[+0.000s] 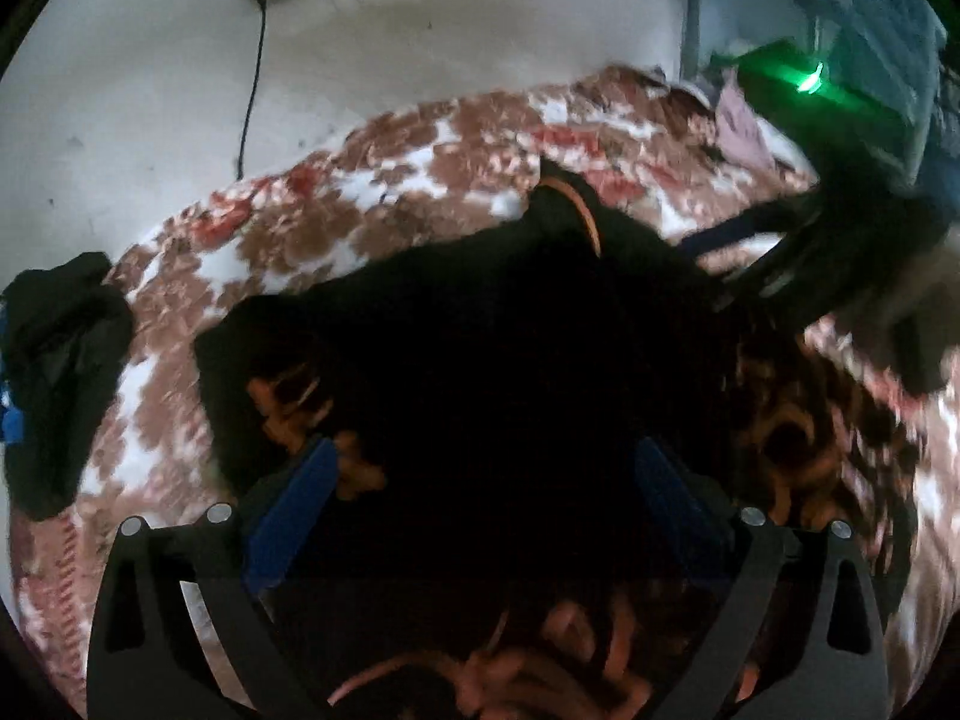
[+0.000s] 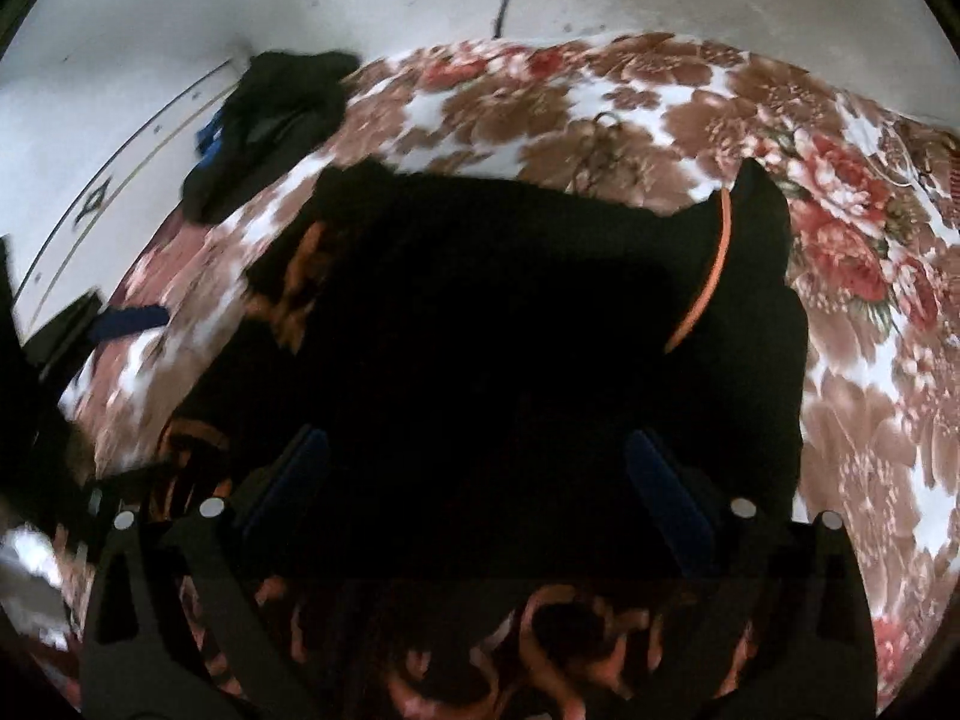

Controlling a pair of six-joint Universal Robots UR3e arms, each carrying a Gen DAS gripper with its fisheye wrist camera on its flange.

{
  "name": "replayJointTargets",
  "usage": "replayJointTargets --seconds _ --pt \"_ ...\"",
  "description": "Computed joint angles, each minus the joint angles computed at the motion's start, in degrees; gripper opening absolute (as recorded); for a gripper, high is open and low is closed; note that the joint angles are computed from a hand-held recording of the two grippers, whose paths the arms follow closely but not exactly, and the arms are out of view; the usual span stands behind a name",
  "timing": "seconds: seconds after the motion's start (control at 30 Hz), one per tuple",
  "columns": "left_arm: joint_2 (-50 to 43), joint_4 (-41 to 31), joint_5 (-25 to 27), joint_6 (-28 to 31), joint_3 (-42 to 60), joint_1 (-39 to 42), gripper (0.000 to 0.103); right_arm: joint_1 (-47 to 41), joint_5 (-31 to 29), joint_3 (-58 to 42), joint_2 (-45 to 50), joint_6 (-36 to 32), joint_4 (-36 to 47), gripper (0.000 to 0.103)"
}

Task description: Fold large clothes

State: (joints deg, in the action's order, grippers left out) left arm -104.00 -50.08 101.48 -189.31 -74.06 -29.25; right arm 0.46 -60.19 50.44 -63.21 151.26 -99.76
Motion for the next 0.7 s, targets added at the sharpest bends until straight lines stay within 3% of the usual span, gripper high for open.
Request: replayJointTargets --seconds 0.07,0.17,0.3,0.4,0.63,0.7 --pt "-4.9 3.4 -0.8 0.2 2.0 -0.8 0.098 2.1 -1.7 -2.9 4.5 2.2 -1.1 0.098" --pt "-9.7 7.8 -1.2 1.4 0.4 -2.1 0.097 4.2 -4.6 3.4 5.4 2.3 -8.1 0.098" --pt "-11.7 11.2 -0.2 0.6 -5.6 -3.7 0.097 6.3 -12.2 15.8 4.0 -2.2 -20.5 0.098" --pt "-7.7 15.2 -1.8 -1.3 -14.4 -2.2 0.097 5.3 -11.7 24.3 1.3 -6.7 -27.6 0.098" --pt "2.3 11.2 -2.7 -1.6 -23.6 0.1 0.097 -0.6 -7.7 30.8 -3.8 -9.9 -27.5 0.098" --pt "3.4 6.7 -0.4 -2.0 -22.2 -0.4 0.097 -0.8 -10.5 31.0 -4.7 -9.0 -27.7 0.098"
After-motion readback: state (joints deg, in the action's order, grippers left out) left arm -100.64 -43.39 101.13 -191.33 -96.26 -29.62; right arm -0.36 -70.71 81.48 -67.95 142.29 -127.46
